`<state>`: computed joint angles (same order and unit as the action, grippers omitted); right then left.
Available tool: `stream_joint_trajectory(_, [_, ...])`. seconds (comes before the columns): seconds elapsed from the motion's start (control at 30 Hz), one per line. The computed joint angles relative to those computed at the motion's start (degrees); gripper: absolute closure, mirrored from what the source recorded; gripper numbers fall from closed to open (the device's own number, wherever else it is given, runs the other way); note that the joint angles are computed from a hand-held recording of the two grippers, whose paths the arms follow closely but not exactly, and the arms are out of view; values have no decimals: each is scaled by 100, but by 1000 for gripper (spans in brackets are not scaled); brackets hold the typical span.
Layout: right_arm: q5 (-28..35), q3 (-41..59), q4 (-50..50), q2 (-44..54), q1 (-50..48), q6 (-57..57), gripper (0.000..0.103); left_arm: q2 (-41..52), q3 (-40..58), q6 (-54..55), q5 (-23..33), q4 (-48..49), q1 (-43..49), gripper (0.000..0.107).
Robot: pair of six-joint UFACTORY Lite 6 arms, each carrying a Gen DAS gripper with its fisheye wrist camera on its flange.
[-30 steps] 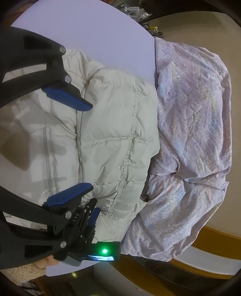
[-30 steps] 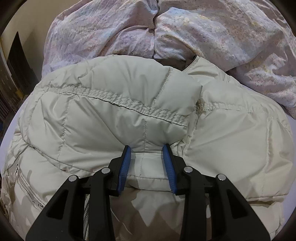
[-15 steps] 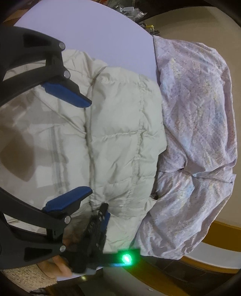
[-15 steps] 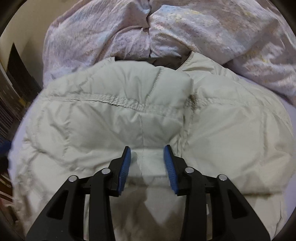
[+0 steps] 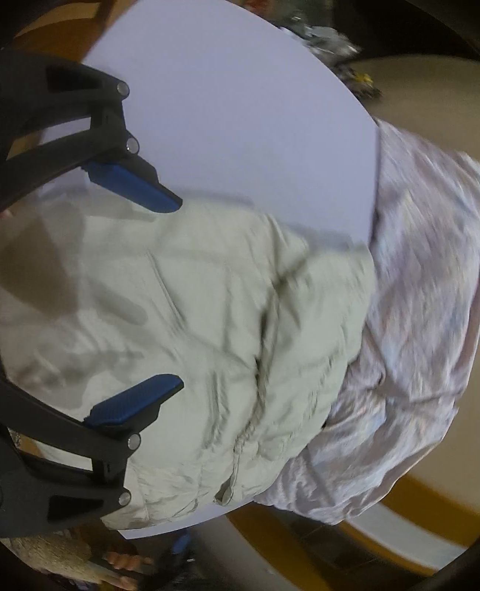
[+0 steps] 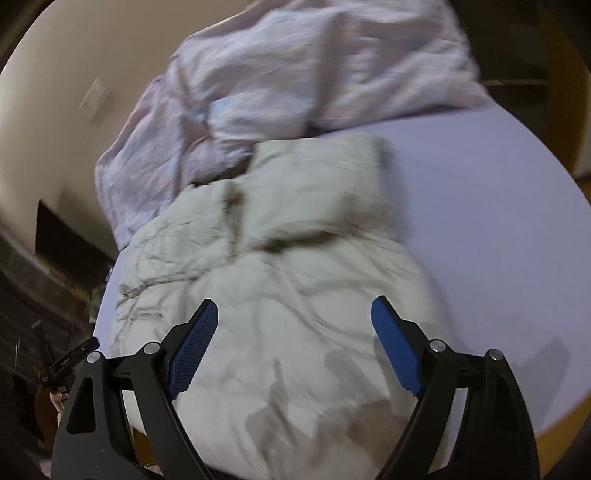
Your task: Fold large clothes
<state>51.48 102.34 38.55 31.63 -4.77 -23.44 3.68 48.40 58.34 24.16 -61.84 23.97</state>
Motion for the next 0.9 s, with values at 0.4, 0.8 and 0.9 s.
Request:
stream_joint_trajectory(0.4, [665, -2040, 557, -717, -1361, -880, 17, 148, -784, 1608, 1399, -514, 1736, 23])
stream_joint_trajectory(0.8, [1019, -2577, 1128, -552, -1603, -1648, 34, 228, -1205, 2132, 1930, -824, 1869, 40])
stream_joint_trajectory(0.9, [1132, -2654, 1251, -551, -1634, -1813, 39, 80, -1389, 2207, 1884, -943, 1751, 42])
